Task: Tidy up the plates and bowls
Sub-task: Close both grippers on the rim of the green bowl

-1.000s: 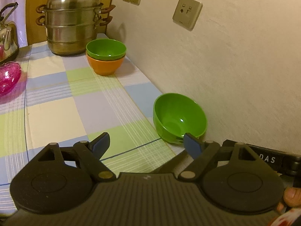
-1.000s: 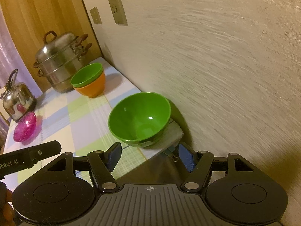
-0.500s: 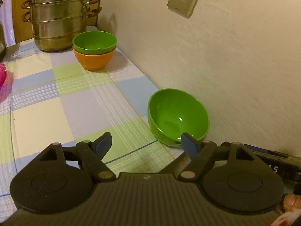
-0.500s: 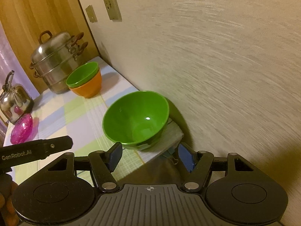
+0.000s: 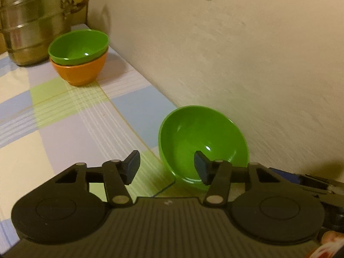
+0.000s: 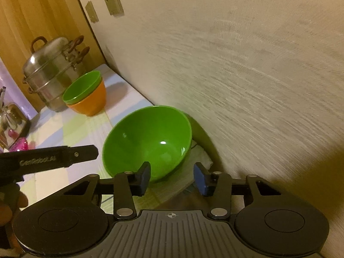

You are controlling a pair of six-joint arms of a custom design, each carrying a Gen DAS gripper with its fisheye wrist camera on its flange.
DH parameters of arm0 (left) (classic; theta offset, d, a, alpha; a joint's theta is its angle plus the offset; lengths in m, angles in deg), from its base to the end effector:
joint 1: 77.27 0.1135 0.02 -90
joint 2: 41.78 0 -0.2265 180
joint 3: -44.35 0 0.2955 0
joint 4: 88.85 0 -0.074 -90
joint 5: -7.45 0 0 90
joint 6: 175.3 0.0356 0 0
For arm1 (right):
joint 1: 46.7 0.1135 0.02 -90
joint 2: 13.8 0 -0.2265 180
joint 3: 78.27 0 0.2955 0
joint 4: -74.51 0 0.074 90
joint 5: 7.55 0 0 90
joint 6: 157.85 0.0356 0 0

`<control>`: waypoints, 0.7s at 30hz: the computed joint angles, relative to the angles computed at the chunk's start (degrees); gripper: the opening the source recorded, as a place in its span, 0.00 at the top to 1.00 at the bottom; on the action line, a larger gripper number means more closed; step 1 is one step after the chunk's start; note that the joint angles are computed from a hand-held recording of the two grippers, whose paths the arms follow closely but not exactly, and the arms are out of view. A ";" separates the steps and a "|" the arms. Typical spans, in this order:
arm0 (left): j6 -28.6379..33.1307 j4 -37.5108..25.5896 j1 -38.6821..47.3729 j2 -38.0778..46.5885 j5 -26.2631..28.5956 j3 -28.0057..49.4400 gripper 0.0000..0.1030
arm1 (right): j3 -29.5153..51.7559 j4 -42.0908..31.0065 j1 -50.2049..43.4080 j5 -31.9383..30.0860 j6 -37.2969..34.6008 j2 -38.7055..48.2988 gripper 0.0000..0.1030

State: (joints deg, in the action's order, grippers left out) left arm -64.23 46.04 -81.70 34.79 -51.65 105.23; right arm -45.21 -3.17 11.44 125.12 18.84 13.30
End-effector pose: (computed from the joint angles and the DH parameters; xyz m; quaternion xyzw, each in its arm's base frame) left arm 0.3006 -0.0416 0.1626 0.2713 0.8949 -0.2199 0.2777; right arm 0.0963 0.1093 0.1522 0.2828 0.8770 0.0325 0.3871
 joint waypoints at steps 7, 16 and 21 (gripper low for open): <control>-1.38 3.15 -2.70 10.56 -0.34 5.56 0.63 | -4.71 6.09 -9.85 -3.70 -10.57 -5.36 0.61; -1.67 4.51 -4.50 19.05 -1.27 11.08 0.79 | -6.65 13.46 -18.41 -7.47 -18.80 -2.35 0.70; -2.22 4.96 -5.40 21.05 -1.24 12.17 0.84 | -7.17 16.44 -21.10 -9.25 -21.10 -0.91 0.79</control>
State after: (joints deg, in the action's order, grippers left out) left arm -66.45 51.00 -87.10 55.84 -52.89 117.40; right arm -52.38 13.27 -9.67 115.88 -2.26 12.38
